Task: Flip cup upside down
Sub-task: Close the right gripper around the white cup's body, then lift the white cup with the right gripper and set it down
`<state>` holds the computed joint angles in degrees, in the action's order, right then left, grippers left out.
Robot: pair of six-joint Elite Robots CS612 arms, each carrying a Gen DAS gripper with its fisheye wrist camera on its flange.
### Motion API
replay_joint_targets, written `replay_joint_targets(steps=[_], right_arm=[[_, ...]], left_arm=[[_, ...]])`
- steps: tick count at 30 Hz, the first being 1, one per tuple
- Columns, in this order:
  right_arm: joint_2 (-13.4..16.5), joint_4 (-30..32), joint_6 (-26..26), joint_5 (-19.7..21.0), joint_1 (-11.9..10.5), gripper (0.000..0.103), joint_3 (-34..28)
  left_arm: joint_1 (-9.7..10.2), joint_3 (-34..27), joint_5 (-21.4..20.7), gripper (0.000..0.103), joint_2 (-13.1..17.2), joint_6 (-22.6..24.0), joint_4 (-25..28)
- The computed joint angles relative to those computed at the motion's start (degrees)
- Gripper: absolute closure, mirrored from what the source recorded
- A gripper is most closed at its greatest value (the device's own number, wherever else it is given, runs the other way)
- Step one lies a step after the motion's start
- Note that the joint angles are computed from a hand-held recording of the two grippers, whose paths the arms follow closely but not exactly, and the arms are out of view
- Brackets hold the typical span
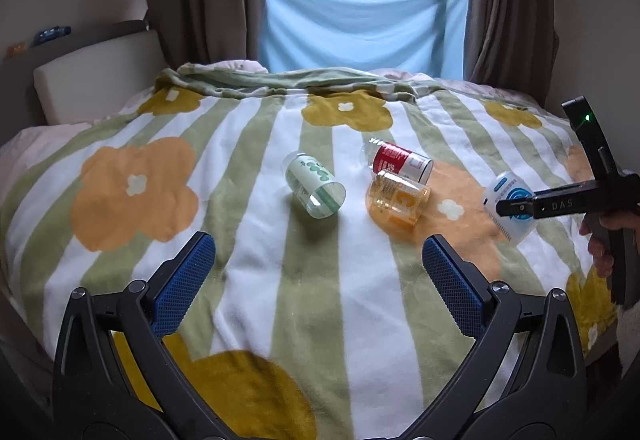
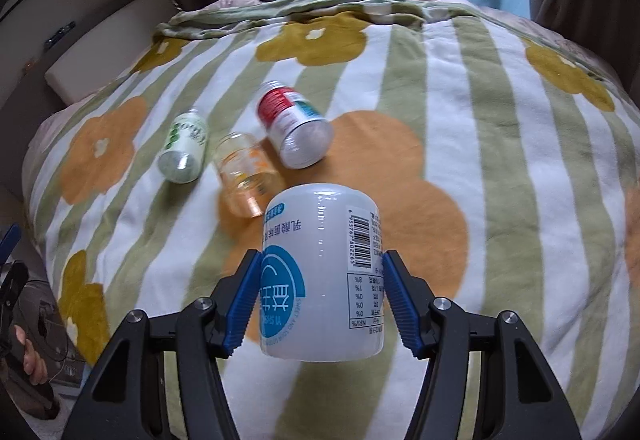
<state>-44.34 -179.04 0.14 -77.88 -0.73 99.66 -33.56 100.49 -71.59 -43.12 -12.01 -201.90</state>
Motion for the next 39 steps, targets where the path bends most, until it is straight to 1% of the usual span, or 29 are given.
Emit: replay_joint_targets(steps=[4, 7, 12, 15, 19, 22, 24, 26, 28, 30, 33, 35, 37, 39], right_arm=[[1.0, -0.7, 0.8, 0.2, 2.1, 0.046, 0.2], [1.9, -0.8, 2.6, 1.9, 2.6, 0.046, -0.1], [2.7, 0.1, 4.6, -0.2, 3.8, 0.046, -0.7], [3.4, 1.1, 6.1, -1.0, 4.1, 0.046, -1.5], [4.0, 2.4, 7.5, -0.2, 3.9, 0.046, -2.3], [4.3, 3.1, 9.0, 0.3, 3.9, 0.046, -2.6], [4.4, 2.9, 10.5, 1.6, 3.8, 0.046, -2.6], [4.5, 2.4, 12.0, 1.7, 3.9, 0.046, -2.6], [4.3, 2.5, 14.5, 0.0, 4.2, 0.046, -2.6], [4.3, 1.7, 18.3, -0.5, 4.1, 0.046, -2.2], [4.3, -1.2, 24.5, -1.8, 4.1, 0.046, -1.2], [4.5, -2.8, 27.5, -2.1, 4.2, 0.046, -0.7], [4.6, -3.1, 29.0, -2.5, 4.4, 0.046, -0.7], [4.7, -3.2, 29.7, -3.9, 4.8, 0.046, -0.8]], left_arm=[[-0.02, 0.6, -1.1, 0.000, -0.2, 0.3, 0.3], [-0.03, 0.9, -1.3, 0.000, -0.2, 0.4, 0.6], [0.11, 0.9, -2.0, 0.000, -0.1, -0.6, 2.2], [-0.06, 0.7, -2.0, 0.000, -0.1, -0.5, 4.0], [-0.61, 0.7, 0.3, 0.000, -0.1, 0.4, 4.4], [-0.49, 0.7, -0.6, 0.000, -0.1, 0.3, 4.2], [-0.48, 0.6, -1.1, 0.000, 0.0, 0.2, 4.2], [-0.50, 0.5, -1.4, 0.000, 0.0, 0.2, 4.3], [-0.48, 0.5, -1.6, 0.000, 0.0, 0.1, 4.3], [-0.53, 0.5, -1.5, 0.000, 0.0, 0.0, 4.3], [-0.54, 0.3, -1.8, 0.000, 0.2, -0.2, 4.7], [-0.51, 0.1, -2.0, 0.000, 0.3, -0.3, 5.0], [-0.49, 0.0, -2.1, 0.000, 0.4, -0.4, 5.3], [-0.39, 0.0, -2.3, 0.000, 0.4, -0.3, 5.4]])
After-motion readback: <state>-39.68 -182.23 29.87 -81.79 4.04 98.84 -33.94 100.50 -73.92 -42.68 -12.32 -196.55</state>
